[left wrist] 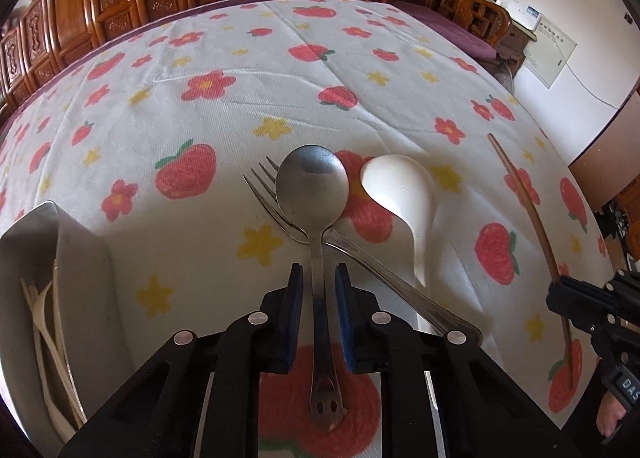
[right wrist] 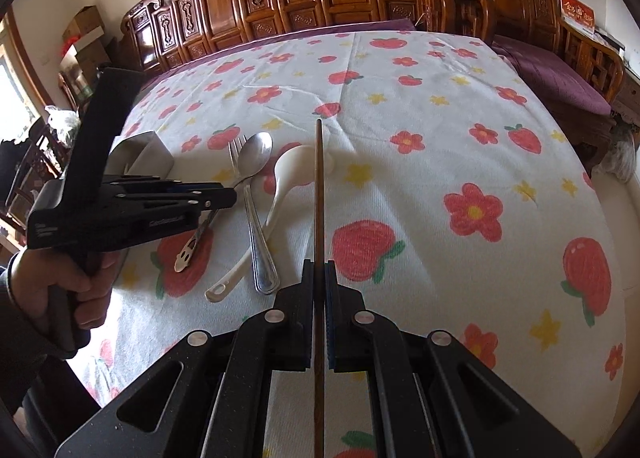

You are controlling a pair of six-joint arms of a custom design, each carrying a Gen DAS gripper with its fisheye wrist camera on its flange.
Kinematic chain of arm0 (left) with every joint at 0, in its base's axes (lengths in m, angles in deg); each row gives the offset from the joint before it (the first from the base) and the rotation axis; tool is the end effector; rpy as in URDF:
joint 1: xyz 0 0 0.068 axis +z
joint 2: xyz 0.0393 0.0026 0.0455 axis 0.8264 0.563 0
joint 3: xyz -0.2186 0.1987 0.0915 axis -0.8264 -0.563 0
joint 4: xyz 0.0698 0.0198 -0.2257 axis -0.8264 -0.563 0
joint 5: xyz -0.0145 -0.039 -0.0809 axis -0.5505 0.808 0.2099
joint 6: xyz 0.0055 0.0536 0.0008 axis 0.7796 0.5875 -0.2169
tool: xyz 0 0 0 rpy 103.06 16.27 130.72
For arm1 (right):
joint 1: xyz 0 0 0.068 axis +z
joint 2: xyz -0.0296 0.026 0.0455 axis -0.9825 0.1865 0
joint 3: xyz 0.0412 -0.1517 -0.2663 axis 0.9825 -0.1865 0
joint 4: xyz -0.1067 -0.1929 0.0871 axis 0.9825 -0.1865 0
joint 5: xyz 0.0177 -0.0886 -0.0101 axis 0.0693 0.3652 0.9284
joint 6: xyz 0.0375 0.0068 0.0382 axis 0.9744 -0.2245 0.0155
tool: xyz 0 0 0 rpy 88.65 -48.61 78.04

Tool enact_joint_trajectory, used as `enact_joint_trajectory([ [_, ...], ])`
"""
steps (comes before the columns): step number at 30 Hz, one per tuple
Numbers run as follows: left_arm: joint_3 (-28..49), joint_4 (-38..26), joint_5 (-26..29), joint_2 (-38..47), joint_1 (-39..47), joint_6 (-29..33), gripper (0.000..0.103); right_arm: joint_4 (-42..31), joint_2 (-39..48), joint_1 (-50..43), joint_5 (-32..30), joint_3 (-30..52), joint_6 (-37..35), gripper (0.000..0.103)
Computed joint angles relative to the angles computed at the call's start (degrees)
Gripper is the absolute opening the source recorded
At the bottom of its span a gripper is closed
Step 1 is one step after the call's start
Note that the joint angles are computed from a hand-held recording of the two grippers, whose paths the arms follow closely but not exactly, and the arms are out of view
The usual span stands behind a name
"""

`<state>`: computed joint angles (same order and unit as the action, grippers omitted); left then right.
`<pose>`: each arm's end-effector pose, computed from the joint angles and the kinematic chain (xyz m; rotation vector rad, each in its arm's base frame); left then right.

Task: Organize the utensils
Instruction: 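Grasp the metal spoon with the left tool while the right tool holds the chopstick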

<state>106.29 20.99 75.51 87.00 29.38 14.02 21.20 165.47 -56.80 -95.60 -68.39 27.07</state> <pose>0.2194 -0.1075 0.1031 0.2521 2.6527 -0.2001 0.1890 0.0836 0.0973 -0.3888 2.5222 0.3835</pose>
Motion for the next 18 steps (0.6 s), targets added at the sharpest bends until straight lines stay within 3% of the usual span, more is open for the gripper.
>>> enact_joint_trajectory([
  [4, 0.65, 0.08, -0.05, 0.47, 0.42, 0.14, 0.006, 0.05, 0.39, 0.04, 0.07, -0.04, 0.02, 0.006],
  [9, 0.15, -0.73, -0.7, -0.48, -0.23, 0.64, 0.005, 0.65, 0.57, 0.42, 0.59, -0.23, 0.29, 0.006],
  [18, -5.42, -7.33, -2.03, -15.45, -2.32, -0.62, 0.005, -0.27, -4.11, 5.14, 3.5, -1.71, 4.55, 0.006],
])
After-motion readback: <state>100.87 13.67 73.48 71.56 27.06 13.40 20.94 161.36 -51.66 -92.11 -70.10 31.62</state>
